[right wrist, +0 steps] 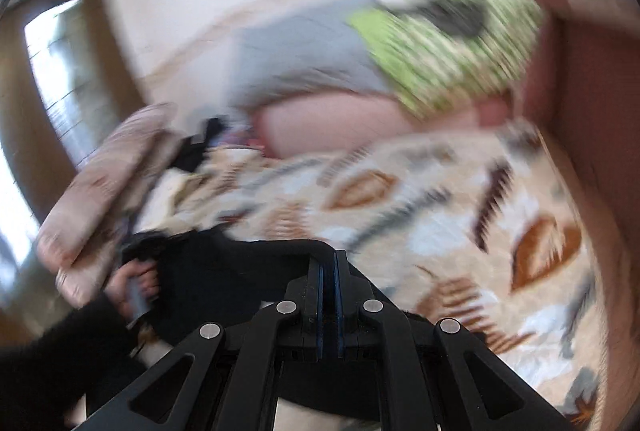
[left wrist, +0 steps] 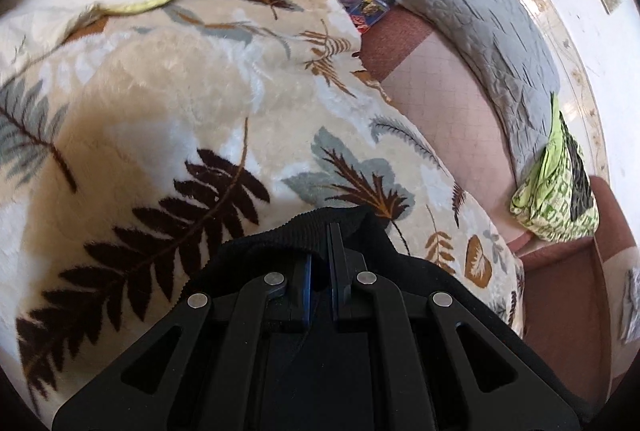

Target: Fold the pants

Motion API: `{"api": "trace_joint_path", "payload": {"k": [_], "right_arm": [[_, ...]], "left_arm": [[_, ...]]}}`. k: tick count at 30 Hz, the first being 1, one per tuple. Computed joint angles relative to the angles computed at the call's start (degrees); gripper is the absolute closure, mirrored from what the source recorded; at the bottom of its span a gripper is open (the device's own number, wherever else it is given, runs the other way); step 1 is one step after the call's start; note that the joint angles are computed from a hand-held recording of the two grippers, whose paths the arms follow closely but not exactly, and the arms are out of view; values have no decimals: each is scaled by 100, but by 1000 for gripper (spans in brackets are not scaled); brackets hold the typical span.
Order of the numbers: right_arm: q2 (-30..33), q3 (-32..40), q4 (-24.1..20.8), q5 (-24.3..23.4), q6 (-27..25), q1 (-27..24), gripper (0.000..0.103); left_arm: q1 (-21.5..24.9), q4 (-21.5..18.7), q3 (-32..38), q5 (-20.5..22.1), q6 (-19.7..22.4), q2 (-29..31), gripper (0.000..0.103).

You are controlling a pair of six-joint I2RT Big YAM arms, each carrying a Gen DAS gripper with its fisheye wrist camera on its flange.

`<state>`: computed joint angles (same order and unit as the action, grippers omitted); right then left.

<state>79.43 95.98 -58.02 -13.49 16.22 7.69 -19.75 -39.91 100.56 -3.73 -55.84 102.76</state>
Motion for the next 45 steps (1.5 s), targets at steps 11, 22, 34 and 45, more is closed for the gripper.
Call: {"api": "trace_joint_path", "payload": {"k": [11, 22, 34, 45], "right_arm": [[1743, 527, 541, 1780, -673, -355, 98], [520, -1274, 1405, -168, 806, -1068, 89], [811, -1867, 2177, -2553, 3308, -1567, 63], [657, -2146, 2721, -2544, 3870, -1637, 62]], "left_arm": [[-65, 146, -42, -881, 94, -59, 44], [51, 504, -327, -33, -414, -192, 42], [-69, 471, -236, 598, -388, -113, 42], [-88, -100, 134, 708, -225, 196, 42]]}}
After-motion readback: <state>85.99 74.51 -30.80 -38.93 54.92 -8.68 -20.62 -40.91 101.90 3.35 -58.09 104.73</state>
